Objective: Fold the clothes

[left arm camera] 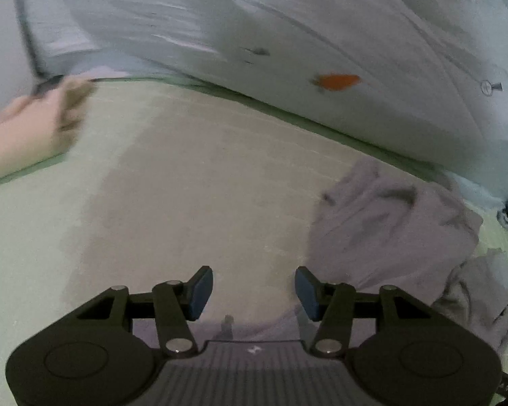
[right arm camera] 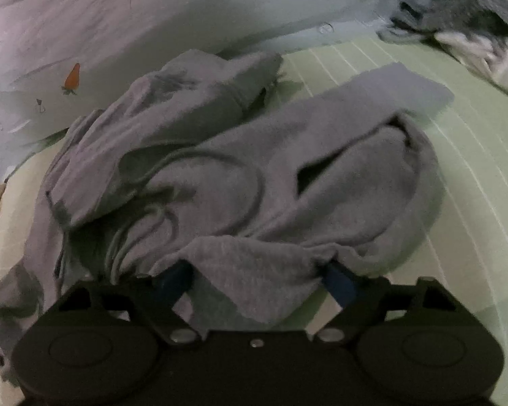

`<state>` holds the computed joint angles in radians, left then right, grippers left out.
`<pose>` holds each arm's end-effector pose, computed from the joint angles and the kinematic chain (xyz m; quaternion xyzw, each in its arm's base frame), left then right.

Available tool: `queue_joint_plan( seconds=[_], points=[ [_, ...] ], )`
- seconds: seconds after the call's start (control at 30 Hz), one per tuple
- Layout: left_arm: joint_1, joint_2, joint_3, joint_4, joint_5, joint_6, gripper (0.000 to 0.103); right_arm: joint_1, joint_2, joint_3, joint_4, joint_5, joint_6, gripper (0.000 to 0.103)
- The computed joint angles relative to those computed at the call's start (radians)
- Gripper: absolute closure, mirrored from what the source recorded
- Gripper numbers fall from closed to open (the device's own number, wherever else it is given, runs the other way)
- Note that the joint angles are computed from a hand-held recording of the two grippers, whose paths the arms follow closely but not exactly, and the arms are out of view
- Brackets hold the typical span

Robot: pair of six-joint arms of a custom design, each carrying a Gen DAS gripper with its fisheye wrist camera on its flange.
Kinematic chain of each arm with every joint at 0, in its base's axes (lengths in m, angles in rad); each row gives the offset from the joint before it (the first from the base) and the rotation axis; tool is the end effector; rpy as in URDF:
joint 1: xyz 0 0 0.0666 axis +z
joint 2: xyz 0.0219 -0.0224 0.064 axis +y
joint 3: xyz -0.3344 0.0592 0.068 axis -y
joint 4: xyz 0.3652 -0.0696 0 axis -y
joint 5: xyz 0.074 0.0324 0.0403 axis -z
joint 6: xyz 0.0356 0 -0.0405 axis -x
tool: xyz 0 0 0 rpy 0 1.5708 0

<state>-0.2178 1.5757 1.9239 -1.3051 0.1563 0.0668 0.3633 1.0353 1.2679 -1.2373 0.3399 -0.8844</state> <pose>0.4845 -0.1133 0.4999 0.0952 0.9459 -0.1164 0.2876 0.3059 0.1032 0.4462 0.2894 0.9023 0.0290 0.3183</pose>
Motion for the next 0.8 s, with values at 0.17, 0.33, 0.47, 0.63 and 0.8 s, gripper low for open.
queue_joint_plan(
  seconds=[0.17, 0.33, 0.47, 0.63, 0.8],
  points=[
    [-0.020, 0.052, 0.038, -0.013, -0.004, 0.023, 0.048, -0.193, 0.112, 0.075, 0.079, -0.101, 0.223, 0.026],
    [-0.024, 0.063, 0.032, -0.033, -0.026, 0.043, 0.047, -0.359, 0.353, 0.274, 0.100, -0.027, 0.395, 0.037],
    [-0.020, 0.054, 0.012, -0.051, -0.030, 0.051, 0.047, -0.389, 0.447, 0.411, 0.066, 0.010, 0.380, 0.032],
    [-0.019, 0.047, 0.011, -0.061, -0.007, 0.056, 0.047, -0.248, 0.270, 0.259, 0.098, 0.117, 0.292, 0.005],
    [-0.027, -0.018, -0.030, -0.032, 0.014, 0.028, 0.044, -0.049, 0.108, 0.115, 0.031, 0.161, 0.099, 0.001]
  ],
)
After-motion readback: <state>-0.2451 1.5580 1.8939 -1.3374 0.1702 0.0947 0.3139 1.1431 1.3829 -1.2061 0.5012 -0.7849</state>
